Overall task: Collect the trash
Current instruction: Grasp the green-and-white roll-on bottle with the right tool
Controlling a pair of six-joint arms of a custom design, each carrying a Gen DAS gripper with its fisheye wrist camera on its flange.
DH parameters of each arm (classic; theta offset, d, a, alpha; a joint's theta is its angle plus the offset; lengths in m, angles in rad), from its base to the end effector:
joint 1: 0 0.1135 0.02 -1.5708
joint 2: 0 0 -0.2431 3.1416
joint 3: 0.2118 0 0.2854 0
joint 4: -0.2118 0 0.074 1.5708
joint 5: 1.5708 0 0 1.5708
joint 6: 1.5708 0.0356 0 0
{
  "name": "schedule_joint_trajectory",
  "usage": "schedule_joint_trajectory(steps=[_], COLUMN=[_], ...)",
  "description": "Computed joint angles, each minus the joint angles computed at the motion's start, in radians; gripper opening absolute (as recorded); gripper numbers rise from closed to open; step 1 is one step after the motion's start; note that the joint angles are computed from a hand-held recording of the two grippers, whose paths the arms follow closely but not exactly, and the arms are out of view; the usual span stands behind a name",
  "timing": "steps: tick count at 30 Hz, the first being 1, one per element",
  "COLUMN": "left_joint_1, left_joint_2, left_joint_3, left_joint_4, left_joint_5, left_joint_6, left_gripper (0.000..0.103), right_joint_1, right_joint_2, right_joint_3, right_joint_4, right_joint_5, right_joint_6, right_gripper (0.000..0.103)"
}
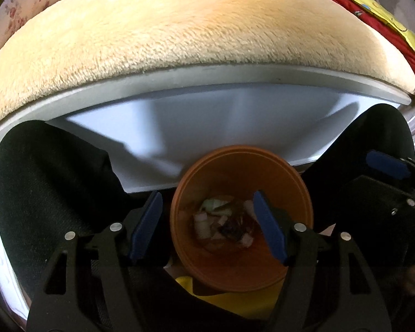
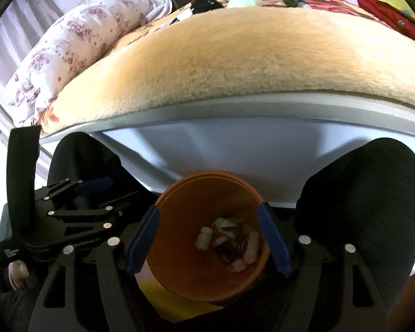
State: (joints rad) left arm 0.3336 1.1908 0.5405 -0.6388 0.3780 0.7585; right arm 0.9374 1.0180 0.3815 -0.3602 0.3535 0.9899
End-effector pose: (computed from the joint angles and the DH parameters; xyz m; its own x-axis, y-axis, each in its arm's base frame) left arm 0.2103 0.0590 0.1152 -0.8015 0.3988 -0.4456 0.4738 0.8782 -0.0661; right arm 0.1347 0.1626 0.1126 -0.8119 0.2195 -0.5410 0.0616 0.9537 0.2945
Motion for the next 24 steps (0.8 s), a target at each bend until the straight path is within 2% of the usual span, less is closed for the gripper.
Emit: schedule_joint_trajectory(steps=[6, 9, 12, 15, 17, 19, 24], left_joint_1=[0.014, 0.032, 0.063, 0.067, 0.061, 0.045, -0.017], left_joint_2=[-0.038, -0.077, -0.138, -0.176, -0.199, -0.203, -0.171], left_joint_3=[-0.006, 0.003, 0.028, 0.058, 0.081, 0.089, 0.122], left_joint_4=[-0.009, -0.031, -0.080, -0.099, -0.094, -0.067, -0.022], left_joint_5=[0.018, 0.048, 0.117, 0.157, 0.181, 0.197, 0.199], left_joint_6=[0.000, 0.008, 0.034, 0.044, 0.019, -0.017, -0.111], left_gripper=[0.067, 0.067, 0.067, 0.068, 0.079, 0.079, 0.079], right_joint_1=[-0.016, -0.111, -0.238, -0.410, -0.505, -0.606, -0.710], right_joint_2=[-0.149, -0.224, -0.202, -0.072, 0.025, 0.186, 0.484], right_joint_3=[-0.001, 0.025, 0.118, 0.254, 0.337, 0.466, 0.716], right_joint_4=[-0.092, -0.121, -0.135, -0.089, -0.058, -0.035, -0.040], right_joint_5=[0.036, -0.005, -0.026, -0.114, -0.198, -0.285, -0.326], right_joint_6=[-0.034, -0.122, -0.258, -0.398, -0.435, -0.462, -0.474], right_gripper=[0.072, 0.072, 0.072, 0.073, 0.073, 0.073, 0.073])
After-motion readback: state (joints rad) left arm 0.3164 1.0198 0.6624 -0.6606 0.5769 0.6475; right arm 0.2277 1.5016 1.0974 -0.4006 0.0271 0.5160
